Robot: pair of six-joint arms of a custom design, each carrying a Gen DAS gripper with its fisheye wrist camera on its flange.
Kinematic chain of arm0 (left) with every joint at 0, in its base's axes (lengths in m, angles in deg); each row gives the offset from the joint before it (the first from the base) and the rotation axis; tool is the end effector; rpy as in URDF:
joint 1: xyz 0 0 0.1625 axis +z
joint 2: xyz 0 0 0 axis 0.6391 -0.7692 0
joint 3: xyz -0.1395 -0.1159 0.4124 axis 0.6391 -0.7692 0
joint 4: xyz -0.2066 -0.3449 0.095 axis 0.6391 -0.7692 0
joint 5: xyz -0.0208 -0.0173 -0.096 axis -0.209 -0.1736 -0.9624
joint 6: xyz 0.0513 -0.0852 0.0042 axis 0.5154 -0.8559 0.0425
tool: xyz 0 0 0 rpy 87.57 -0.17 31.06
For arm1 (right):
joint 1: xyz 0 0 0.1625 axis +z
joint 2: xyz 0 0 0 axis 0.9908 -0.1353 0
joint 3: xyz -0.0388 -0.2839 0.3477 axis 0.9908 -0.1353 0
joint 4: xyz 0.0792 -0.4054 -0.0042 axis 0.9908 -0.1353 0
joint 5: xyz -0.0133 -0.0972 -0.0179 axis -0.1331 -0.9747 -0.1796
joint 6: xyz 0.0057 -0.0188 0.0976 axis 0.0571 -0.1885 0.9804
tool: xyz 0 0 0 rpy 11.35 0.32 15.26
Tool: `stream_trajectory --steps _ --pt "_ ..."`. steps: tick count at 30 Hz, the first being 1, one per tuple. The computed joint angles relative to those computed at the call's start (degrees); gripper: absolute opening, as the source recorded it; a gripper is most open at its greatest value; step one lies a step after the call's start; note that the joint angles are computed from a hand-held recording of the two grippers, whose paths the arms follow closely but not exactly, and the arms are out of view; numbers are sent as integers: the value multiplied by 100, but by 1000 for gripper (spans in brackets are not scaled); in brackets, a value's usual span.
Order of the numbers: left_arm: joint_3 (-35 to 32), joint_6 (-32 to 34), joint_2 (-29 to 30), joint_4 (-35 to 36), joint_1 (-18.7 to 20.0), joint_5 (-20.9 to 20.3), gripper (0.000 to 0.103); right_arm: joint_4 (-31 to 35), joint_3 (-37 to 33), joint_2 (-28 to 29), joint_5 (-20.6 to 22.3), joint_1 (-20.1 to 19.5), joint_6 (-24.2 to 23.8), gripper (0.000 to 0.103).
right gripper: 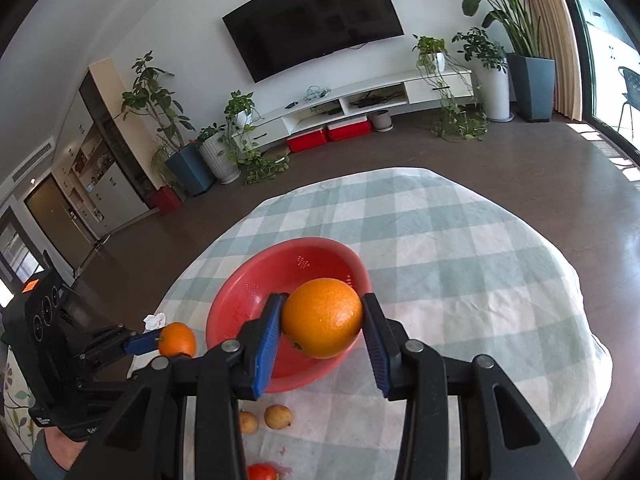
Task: Organize fruits
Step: 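Carry the mandarin in the left tool while the right carries the orange to the bowl, then open the left tool over the bowl while the right releases the orange inside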
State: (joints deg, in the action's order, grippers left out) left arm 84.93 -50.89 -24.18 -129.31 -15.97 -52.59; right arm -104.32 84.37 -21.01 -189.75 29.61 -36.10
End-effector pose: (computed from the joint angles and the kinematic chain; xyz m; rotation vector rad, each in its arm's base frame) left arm -0.2443 -0.3319 0.2503 0.7088 2.3517 -0.7376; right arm 0.2677 -0.3768 0.2063 0.7644 -2.7215 0.7971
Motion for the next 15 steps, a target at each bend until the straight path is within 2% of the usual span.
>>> stream_trajectory --steps 3,7,15 --pt "-147 390 407 -343 368 -62 36 328 -364 420 13 7 70 43" --pt "-216 670 702 -653 768 -183 36 549 -728 925 -190 -1 49 43" --pt "-218 999 912 -948 1185 -306 36 777 -1083 1566 -507 -81 -44 43"
